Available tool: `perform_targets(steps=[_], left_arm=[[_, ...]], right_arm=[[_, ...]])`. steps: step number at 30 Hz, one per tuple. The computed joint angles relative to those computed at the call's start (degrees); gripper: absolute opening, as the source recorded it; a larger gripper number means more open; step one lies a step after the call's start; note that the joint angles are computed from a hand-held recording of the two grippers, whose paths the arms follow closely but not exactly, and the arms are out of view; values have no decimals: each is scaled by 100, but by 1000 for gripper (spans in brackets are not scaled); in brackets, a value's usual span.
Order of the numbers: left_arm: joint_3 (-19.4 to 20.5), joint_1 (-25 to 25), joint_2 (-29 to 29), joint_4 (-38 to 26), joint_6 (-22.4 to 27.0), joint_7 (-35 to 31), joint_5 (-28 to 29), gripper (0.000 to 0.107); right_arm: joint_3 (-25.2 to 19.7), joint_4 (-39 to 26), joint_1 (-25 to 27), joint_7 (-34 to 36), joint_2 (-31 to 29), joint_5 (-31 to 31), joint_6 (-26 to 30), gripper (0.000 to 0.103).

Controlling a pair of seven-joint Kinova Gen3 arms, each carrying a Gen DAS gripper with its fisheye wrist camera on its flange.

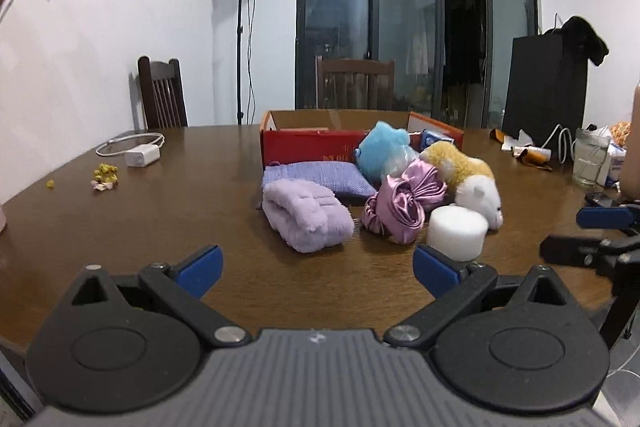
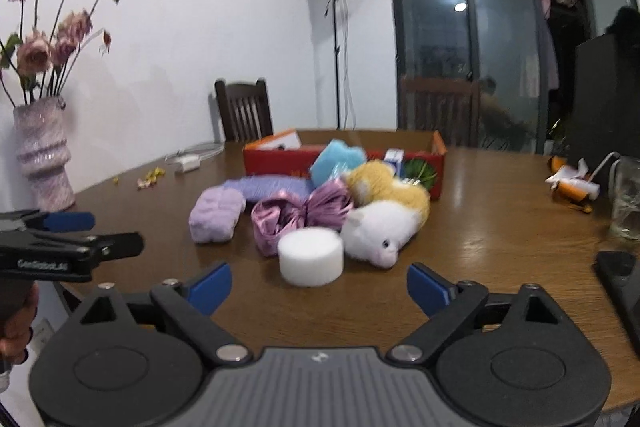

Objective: Organize soft objects
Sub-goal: 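Withdraw both grippers from the box back toward the soft items, then close both grippers on the yellow-and-white lamb plush and lift it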

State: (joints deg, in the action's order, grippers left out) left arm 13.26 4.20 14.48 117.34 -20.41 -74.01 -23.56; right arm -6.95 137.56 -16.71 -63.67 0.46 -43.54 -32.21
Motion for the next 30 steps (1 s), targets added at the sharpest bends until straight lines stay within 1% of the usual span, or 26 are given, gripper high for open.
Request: perform_targets(steps=[2, 3, 4, 6, 8, 9, 10, 11, 12, 14, 15, 17, 18, 19, 21, 22, 23, 24, 25, 26, 27, 28, 30], left_arm=[[-18, 77, 145, -202, 110, -54, 77, 103], [7, 80, 229, -321, 179, -53, 93, 103], [-4, 138, 308, -458, 297, -97, 169, 103], [-5, 212, 491, -778, 544, -203, 317, 103], [49, 222, 652, -1069, 756, -304, 443, 103], [19, 281, 732, -1236, 868, -379, 551, 103], [-116, 425, 786, -1354, 910, -497, 730, 103], [-205, 523, 834, -1441, 888, -622, 884, 103], [-189, 523, 876, -1493, 827, -706, 946, 103], [133, 275, 962, -1576, 776, -731, 831, 103], [227, 222, 1003, -1632, 800, -747, 825, 103], [324, 196, 1080, -1725, 827, -792, 815, 103], [336, 222, 1115, -1778, 842, -832, 826, 103], [361, 235, 1134, -1800, 830, -870, 828, 103], [457, 229, 1157, -1826, 801, -917, 801, 103], [502, 221, 1153, -1808, 761, -928, 788, 103], [575, 190, 1149, -1783, 733, -931, 739, 103], [645, 163, 1140, -1755, 732, -932, 679, 103], [704, 140, 1128, -1730, 745, -932, 624, 103], [725, 151, 1109, -1700, 766, -939, 598, 103], [777, 133, 1094, -1680, 820, -937, 556, 103], [807, 133, 1079, -1663, 872, -940, 540, 103], [930, 93, 1030, -1592, 948, -925, 517, 103]], right_arm=[[72, -171, 50, -50, 153, 178, 177, 90], [125, -263, 88, -169, 234, 375, 270, 89], [180, -363, 127, -295, 314, 581, 366, 86], [288, -582, 166, -429, 457, 825, 566, 85], [374, -790, 180, -512, 603, 936, 684, 82], [294, -902, 276, -475, 685, 911, 689, 81], [305, -1006, 265, -364, 766, 794, 651, 79], [423, -1097, 154, -183, 823, 583, 641, 78], [648, -1215, -36, 4, 911, 350, 640, 78], [1125, -1424, -400, 223, 1072, -116, 647, 78], [1241, -1531, -444, 314, 1138, -349, 702, 78], [1320, -1731, -343, 365, 1272, -659, 857, 78], [1380, -1838, -272, 272, 1352, -688, 1002, 78], [1334, -1900, -132, 132, 1400, -624, 1103, 78], [1036, -2069, 381, -334, 1516, -372, 1385, 78], [837, -2119, 646, -567, 1554, -208, 1479, 74], [642, -2174, 912, -800, 1584, -74, 1597, 60], [432, -2214, 1177, -1033, 1606, 108, 1713, 56], [297, -2201, 1350, -1266, 1603, 294, 1735, 55], [231, -2132, 1417, -1406, 1573, 433, 1664, 55], [247, -2021, 1378, -1452, 1525, 509, 1521, 54], [367, -1874, 1233, -1406, 1442, 491, 1361, 54], [839, -1641, 728, -1033, 1280, 207, 1186, 54]])
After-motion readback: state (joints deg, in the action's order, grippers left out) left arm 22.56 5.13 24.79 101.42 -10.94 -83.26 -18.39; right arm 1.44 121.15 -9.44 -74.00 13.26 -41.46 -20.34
